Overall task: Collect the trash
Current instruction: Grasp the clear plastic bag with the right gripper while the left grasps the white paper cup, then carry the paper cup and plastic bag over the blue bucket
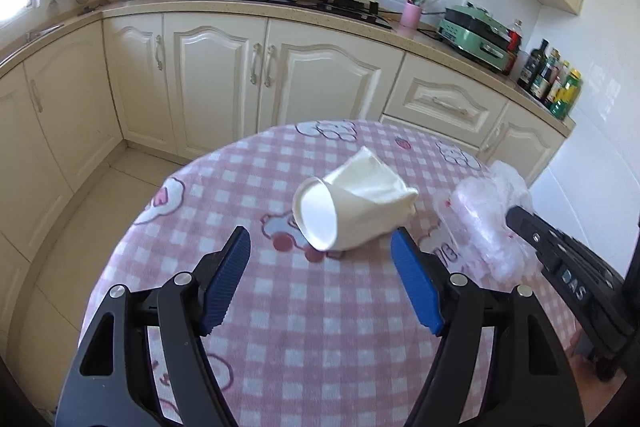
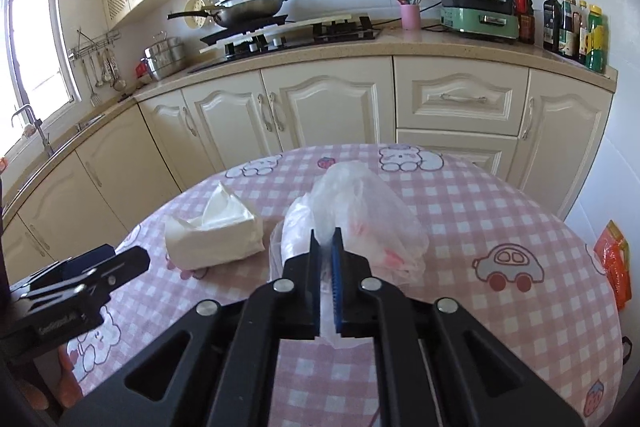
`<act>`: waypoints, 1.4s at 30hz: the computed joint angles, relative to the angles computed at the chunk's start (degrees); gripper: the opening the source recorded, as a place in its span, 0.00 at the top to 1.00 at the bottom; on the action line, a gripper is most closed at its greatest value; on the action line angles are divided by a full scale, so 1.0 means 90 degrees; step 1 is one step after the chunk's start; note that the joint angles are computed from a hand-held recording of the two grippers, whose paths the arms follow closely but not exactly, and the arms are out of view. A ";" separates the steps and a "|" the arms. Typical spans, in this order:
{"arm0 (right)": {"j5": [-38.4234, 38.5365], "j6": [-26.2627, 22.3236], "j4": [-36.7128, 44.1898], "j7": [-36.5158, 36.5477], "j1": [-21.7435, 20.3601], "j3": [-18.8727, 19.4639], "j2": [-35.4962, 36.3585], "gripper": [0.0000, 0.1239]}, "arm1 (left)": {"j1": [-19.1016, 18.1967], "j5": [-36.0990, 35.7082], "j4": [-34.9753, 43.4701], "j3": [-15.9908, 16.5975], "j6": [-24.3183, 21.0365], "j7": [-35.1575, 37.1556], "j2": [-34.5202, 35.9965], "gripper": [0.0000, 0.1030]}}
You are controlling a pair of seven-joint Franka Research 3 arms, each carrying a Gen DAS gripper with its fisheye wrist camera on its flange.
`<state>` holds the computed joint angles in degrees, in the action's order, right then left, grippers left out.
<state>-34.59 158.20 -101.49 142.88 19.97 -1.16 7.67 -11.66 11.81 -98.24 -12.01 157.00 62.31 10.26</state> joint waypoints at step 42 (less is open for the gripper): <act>-0.0129 0.0327 0.0366 0.0024 0.0854 0.0288 0.0118 0.96 | 0.0394 -0.1375 -0.2182 0.0284 0.0803 0.0389 -0.1797 0.91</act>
